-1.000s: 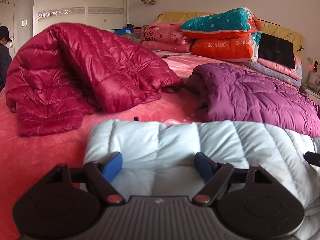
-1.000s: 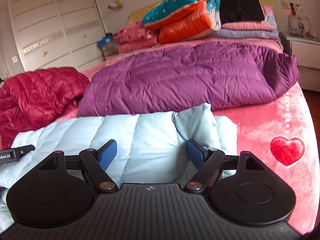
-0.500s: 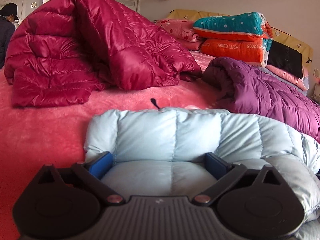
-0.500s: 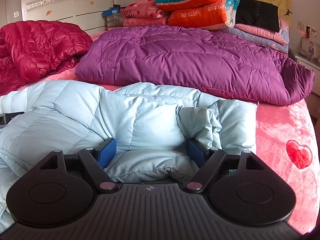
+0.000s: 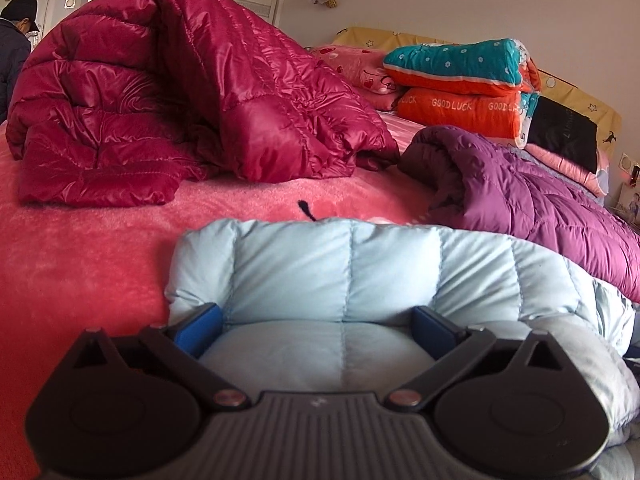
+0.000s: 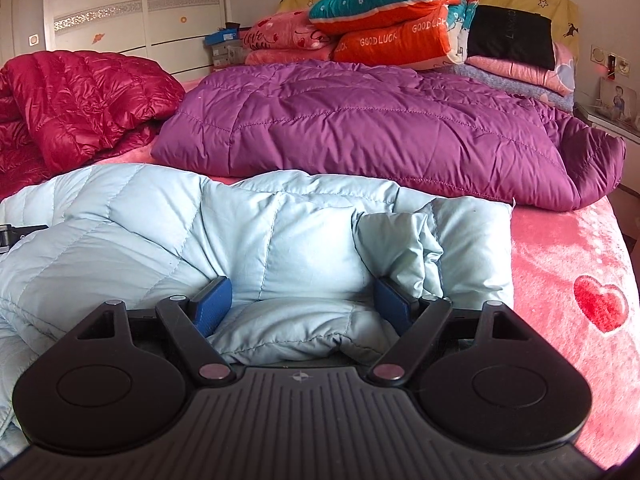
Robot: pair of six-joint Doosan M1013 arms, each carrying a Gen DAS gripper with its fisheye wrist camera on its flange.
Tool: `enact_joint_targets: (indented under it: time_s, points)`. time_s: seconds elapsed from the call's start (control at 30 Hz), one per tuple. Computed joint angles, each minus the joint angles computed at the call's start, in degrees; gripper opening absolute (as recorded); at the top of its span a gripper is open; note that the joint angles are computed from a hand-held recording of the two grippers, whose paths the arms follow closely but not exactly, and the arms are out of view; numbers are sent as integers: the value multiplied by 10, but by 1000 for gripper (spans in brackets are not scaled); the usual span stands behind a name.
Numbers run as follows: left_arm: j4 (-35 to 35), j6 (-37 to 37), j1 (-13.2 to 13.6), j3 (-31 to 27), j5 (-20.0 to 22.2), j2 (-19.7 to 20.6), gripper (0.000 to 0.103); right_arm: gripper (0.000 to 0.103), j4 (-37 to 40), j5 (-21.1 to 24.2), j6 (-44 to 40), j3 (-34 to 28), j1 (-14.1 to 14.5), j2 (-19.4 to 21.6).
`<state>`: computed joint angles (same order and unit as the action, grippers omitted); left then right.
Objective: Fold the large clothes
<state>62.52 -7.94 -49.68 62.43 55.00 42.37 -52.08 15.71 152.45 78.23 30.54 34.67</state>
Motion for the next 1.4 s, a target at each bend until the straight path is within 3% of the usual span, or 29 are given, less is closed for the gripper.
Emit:
enact_joint_targets:
  time_s: [0.13,0.27,0.4,0.5,0.6,0.67,0.77,0.83,0.97,1.1,1.4]
  points:
    - [3,-3,0,2,-2,-1,101,100,-73,1,72,7,4,-2]
    - [10,-9,-1,4,-3,-1,102,103,-19,-13,23,7,-2,-4]
    - [2,9,-2,-7,9,3,102,103,-55,-31,75,23,-5,-17]
    - [-6,27,-3,-17,21,7,102,103,-61,-11,69,25,-2,-29]
    - [-11,35,-4,-22,29,8,102,103,-179,-5,179,46,1,-55]
    - [-15,34,-6,-25,35,5,102,103,-187,-1,195,61,1,-72]
    - [5,6,-15,-11,26,-12,102,103,-251,-8,298,95,-2,-99]
    - [30,-12,-26,0,24,-25,102,103,-210,-8,293,111,-5,-114]
    - [75,-51,-48,28,13,-58,102,103,-211,3,346,154,-5,-149]
    - [109,-83,-72,56,15,-89,102,103,-236,32,385,199,8,-184]
    - [103,-120,-112,108,32,-143,102,103,-315,113,463,269,43,-246]
